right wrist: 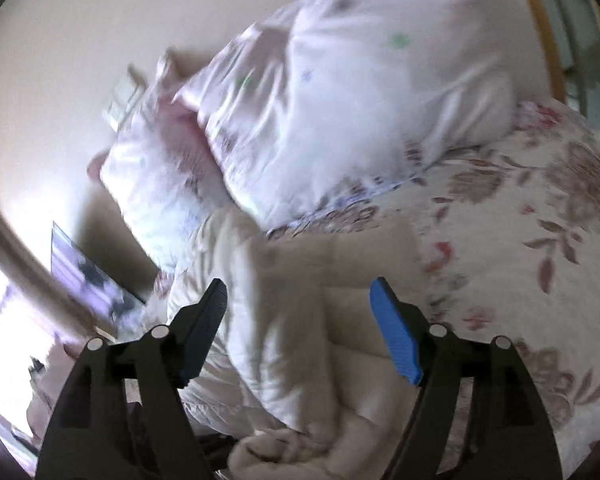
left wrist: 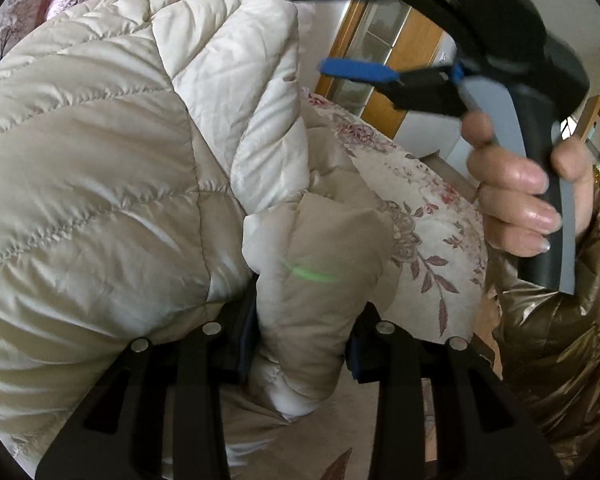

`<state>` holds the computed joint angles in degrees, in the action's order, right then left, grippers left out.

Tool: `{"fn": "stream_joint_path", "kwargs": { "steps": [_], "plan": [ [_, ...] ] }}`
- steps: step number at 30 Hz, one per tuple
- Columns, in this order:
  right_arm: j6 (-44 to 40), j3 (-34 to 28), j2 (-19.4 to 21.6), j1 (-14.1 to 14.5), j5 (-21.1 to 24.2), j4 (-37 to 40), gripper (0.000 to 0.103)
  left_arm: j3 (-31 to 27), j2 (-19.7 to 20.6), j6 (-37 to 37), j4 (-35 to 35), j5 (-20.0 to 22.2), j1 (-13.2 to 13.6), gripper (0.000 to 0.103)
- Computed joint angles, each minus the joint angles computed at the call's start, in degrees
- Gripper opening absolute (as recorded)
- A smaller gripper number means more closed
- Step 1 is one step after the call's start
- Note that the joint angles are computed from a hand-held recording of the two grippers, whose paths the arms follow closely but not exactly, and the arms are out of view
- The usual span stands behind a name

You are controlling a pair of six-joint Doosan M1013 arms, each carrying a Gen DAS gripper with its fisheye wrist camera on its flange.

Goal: Fold large clothes

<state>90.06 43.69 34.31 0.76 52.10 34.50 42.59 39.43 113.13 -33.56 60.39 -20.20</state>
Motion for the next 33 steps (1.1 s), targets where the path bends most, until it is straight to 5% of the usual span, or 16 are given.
{"fn": "stream_joint_path", "kwargs": {
  "steps": [3, 4, 5, 8, 14, 19, 24, 27, 33],
  "plan": [
    [1.31, -4.76, 2.39, 1.39, 3.02, -3.01, 0.072, -1.27, 0.53, -0.43, 0.98, 0.51, -0.38, 0.036],
    [1.88, -6.12, 3.12, 1.61, 3.60, -4.06, 0.060, -1.51, 0.62, -0.43, 1.28, 0.58, -0.42, 0.036],
    [2.64, -7.55, 3.85, 1.92, 4.58, -5.55, 0.036, -1.67, 0.76, -0.33, 1.50, 0.56, -0.41, 0.036],
    [4.91, -8.93, 4.77, 2.42, 5.54, -9.21, 0.016, -1.54, 0.64, 0.08, 2.06, -0.03, -0.81, 0.036],
    [9.29, -7.90, 5.40, 1.74, 5.26, -11.21, 0.014, 1.72, -2.62, 6.25, -6.05, -0.25, 0.80, 0.040],
    [9.90, -6.68, 5.36, 1.18, 4.47, -9.85, 0.014, 4.56, -6.25, 8.89, -9.92, -8.20, 3.49, 0.053],
    [9.22, -5.41, 5.02, 1.03, 3.13, -8.53, 0.014, -0.96, -3.71, -3.21, 2.39, -13.24, 4.54, 0.053],
    [8.83, -4.41, 4.81, 0.85, 2.19, -7.58, 0.014, -6.31, -0.63, -10.68, 10.50, -11.16, 4.63, 0.053],
    [9.33, -3.63, 4.96, 0.56, 1.47, -7.22, 0.015, -15.21, 4.76, -16.64, 15.40, -4.70, 5.13, 0.053]
  ]
}}
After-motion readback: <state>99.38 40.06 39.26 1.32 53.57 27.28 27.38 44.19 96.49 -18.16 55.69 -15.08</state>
